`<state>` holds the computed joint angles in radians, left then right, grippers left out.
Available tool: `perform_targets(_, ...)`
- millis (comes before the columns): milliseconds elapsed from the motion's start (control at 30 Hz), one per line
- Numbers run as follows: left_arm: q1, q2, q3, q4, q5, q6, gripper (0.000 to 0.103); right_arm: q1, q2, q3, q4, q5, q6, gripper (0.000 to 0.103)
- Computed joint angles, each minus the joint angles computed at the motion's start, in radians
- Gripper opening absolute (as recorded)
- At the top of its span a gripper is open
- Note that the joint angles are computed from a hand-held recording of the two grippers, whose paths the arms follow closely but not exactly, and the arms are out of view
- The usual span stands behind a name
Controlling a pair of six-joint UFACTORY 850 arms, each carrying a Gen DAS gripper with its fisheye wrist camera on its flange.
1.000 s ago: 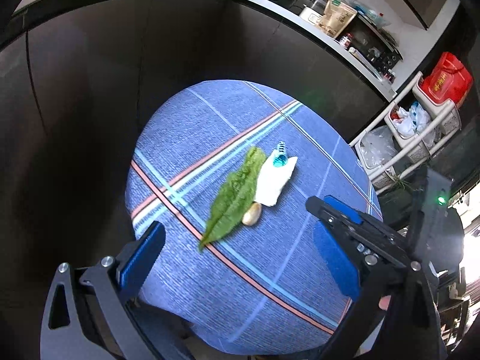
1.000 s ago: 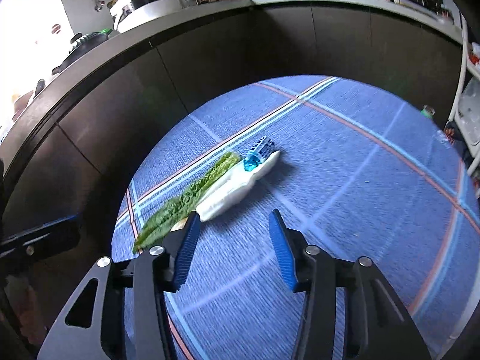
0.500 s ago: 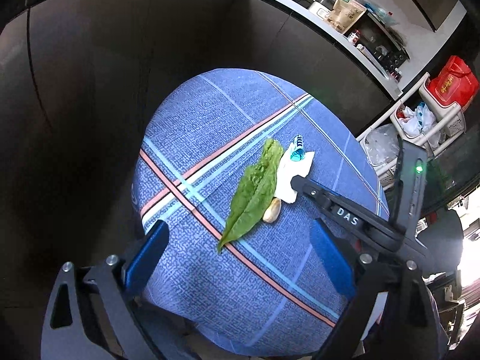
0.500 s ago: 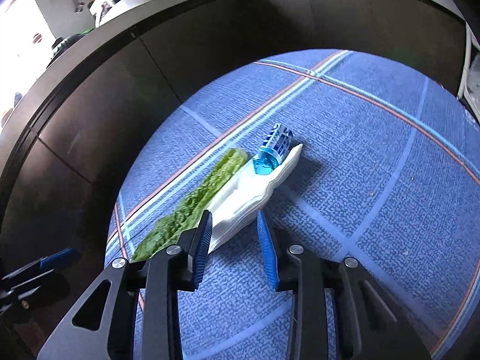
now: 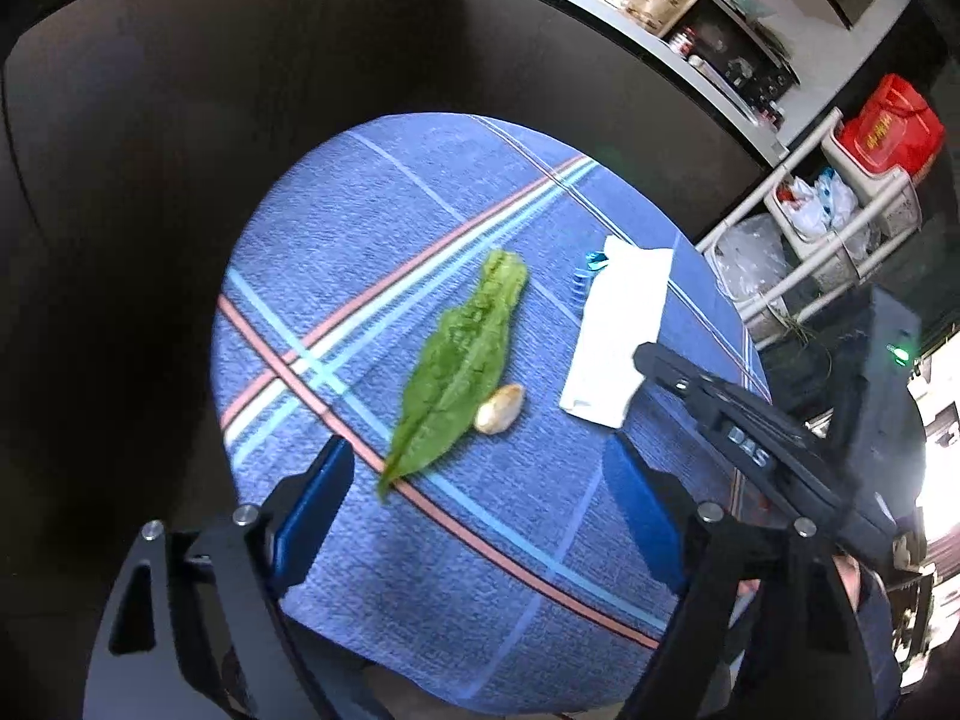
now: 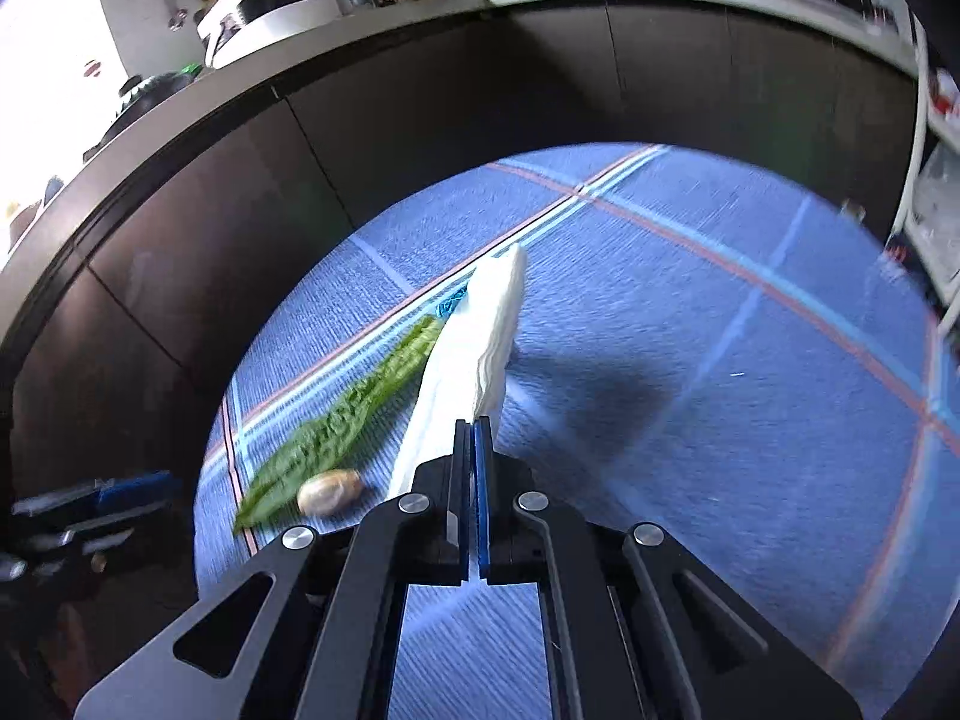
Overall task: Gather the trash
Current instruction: 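Grasp the white paper towel with the right tool, then grasp the beige shell with the left tool while the right tool holds the paper towel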
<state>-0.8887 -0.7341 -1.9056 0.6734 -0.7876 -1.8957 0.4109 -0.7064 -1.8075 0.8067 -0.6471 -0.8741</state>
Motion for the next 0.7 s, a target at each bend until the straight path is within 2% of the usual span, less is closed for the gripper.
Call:
perform_targets(167, 0.001, -0.068, -0.109, -0.05, -0.014, 0.122, 0.072, -0.038, 0.069, 0.094, 0.007, 0.018, -0.047, 0.001)
perform_targets(333, 0.015, -0.131, -0.195, -0.12, -0.019, 0.25, 0.047, -0.066, 0.11, 0.162, 0.026, 0.025, -0.069, 0.001)
perform_targets(400, 0.019, -0.16, -0.238, -0.127, -0.046, 0.294, 0.045, -0.075, 0.115, 0.173, 0.028, 0.024, -0.069, 0.001)
perform_targets(700, 0.055, -0.185, -0.26, -0.14, -0.031, 0.368, 0.042, -0.094, 0.119, 0.184, 0.061, 0.011, -0.077, 0.002)
